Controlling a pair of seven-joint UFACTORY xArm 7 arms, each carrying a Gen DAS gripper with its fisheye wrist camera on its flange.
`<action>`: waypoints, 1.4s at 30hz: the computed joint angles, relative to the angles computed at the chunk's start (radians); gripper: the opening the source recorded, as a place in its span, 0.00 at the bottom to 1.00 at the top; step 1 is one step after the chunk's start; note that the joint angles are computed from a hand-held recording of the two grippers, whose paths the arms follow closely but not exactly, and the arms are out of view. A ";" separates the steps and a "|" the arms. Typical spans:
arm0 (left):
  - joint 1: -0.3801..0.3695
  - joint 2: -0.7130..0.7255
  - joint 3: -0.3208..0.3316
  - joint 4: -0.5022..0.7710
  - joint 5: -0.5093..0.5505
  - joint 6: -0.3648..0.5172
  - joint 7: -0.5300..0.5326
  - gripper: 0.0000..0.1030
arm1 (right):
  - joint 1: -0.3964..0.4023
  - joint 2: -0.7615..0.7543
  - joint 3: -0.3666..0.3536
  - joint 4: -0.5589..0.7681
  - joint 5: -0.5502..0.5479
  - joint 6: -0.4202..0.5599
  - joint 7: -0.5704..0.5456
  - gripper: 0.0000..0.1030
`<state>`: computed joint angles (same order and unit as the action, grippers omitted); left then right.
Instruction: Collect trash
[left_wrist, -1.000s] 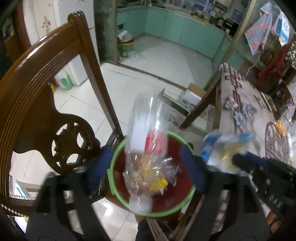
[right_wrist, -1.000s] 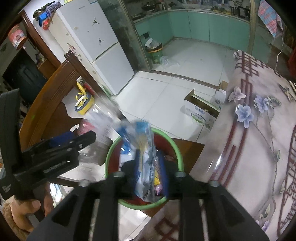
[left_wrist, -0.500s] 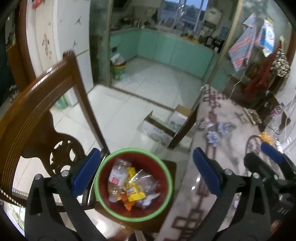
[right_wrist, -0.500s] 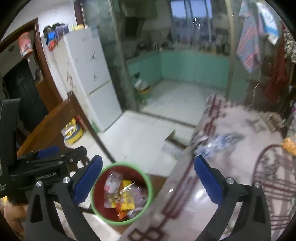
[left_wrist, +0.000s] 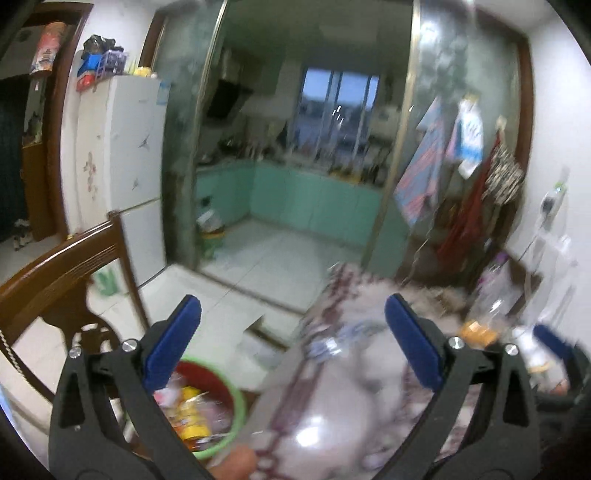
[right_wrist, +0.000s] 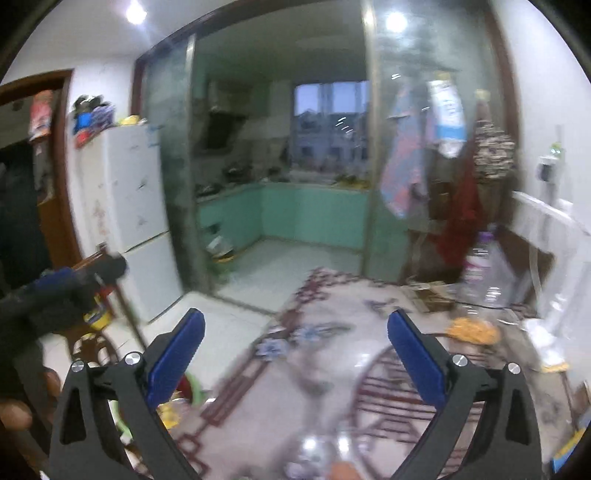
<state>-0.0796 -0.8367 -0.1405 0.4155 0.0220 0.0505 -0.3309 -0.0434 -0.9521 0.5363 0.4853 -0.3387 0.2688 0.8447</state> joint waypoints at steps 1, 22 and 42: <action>0.030 -0.018 -0.049 -0.008 -0.003 -0.016 -0.034 0.95 | -0.008 -0.078 -0.008 -0.057 0.004 -0.032 0.036 0.93; 0.031 -0.104 -0.223 0.092 0.151 0.347 -0.323 0.95 | 0.157 -0.262 -0.283 -0.229 0.178 0.057 -0.195 0.93; 0.020 -0.090 -0.211 0.105 0.210 0.389 -0.361 0.95 | 0.153 -0.238 -0.271 -0.222 0.216 0.051 -0.227 0.93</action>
<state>-0.0599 -0.9265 -0.3520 0.5207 0.2319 0.4391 -0.6923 0.1092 -1.1906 0.2652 0.2629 -0.1226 0.3200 0.6180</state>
